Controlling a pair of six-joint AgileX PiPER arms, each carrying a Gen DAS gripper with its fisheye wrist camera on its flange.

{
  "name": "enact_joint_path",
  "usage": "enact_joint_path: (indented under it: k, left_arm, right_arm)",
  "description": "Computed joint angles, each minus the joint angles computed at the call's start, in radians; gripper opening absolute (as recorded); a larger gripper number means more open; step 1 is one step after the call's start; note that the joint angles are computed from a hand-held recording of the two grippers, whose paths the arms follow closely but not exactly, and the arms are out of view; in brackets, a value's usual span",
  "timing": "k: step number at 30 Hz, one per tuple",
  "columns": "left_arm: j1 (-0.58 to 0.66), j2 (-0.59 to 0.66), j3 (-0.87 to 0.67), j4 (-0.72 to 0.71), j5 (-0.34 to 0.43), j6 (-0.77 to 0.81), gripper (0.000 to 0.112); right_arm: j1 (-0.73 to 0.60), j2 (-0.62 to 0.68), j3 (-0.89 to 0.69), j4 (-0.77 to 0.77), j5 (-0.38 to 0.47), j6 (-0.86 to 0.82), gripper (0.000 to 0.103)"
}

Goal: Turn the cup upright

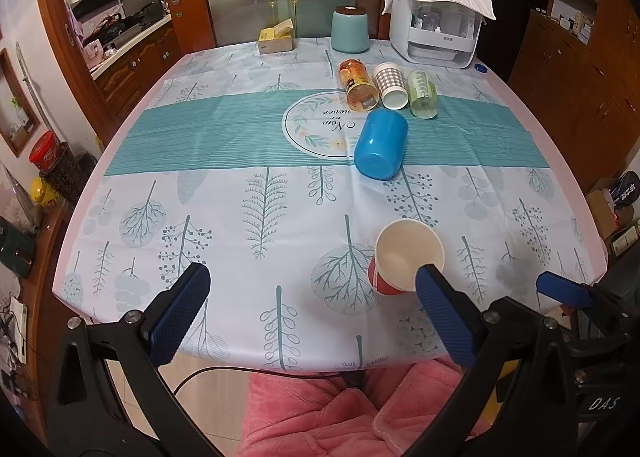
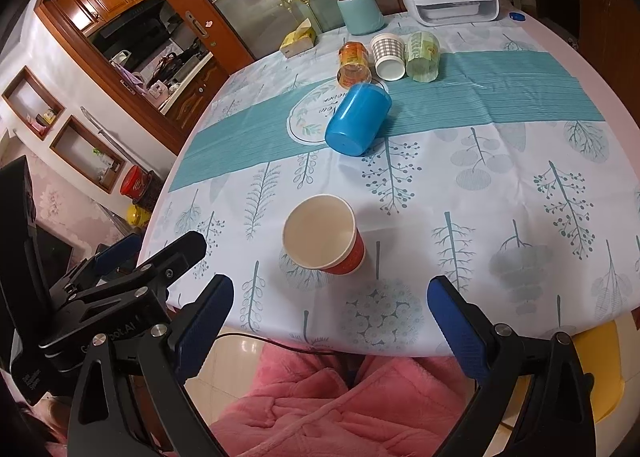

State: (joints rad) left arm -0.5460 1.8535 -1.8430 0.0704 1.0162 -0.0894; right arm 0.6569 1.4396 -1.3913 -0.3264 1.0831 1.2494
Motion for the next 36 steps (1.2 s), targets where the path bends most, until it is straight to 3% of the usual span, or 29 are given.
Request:
enact_joint_path:
  k: [36]
  left_arm:
    - [0.013,0.013,0.001,-0.031,-0.001,0.029,0.102]
  right_arm:
    - [-0.011,0.011,0.003,0.018,-0.020,-0.018,0.099]
